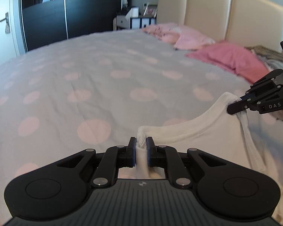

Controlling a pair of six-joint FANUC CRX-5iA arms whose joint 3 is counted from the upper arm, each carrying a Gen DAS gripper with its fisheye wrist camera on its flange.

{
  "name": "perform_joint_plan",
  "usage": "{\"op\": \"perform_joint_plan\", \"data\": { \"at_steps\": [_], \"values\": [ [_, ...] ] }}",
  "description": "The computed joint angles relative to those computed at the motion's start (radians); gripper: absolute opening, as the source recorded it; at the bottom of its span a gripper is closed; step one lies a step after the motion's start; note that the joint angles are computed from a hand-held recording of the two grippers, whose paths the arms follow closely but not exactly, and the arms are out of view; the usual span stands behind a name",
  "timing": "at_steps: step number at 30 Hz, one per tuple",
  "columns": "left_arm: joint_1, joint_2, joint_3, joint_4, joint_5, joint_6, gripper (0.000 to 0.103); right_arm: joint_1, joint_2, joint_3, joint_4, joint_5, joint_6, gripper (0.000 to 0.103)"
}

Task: Fold clothes
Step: 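Pinch the shirt collar with both tools and lift it up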

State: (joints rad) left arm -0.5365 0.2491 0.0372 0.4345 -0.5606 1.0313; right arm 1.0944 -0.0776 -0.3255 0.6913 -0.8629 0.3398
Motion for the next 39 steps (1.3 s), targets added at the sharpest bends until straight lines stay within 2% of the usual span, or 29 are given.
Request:
{"op": "perform_joint_plan", "data": {
  "at_steps": [5,11,16,22,28,35,39],
  "values": [
    [-0.006,-0.163,-0.101,0.089,0.012,-0.103,0.008,0.136,-0.109,-0.008,0.102,-0.108,-0.054,0.009],
    [-0.038,-0.382,-0.23,0.115,0.012,-0.173,0.008,0.392,-0.188,-0.018,0.258,-0.302,-0.171,0.009],
    [-0.064,-0.532,-0.327,0.13,-0.053,-0.232,0.008,0.615,-0.2,-0.019,0.302,-0.468,-0.224,0.009],
    [-0.087,-0.67,-0.443,0.129,-0.148,-0.275,0.005,0.828,-0.203,-0.055,0.296,-0.568,-0.261,0.009],
    [-0.132,-0.731,-0.486,0.056,-0.282,-0.307,0.003,0.942,-0.193,-0.078,0.229,-0.58,-0.212,0.009],
    [-0.196,-0.741,-0.538,-0.047,-0.362,-0.371,0.003,0.997,-0.144,-0.107,0.152,-0.552,-0.07,0.009],
    [-0.238,-0.72,-0.553,-0.11,-0.378,-0.385,0.003,1.008,-0.094,-0.105,0.106,-0.553,0.024,0.009]
  ]
}}
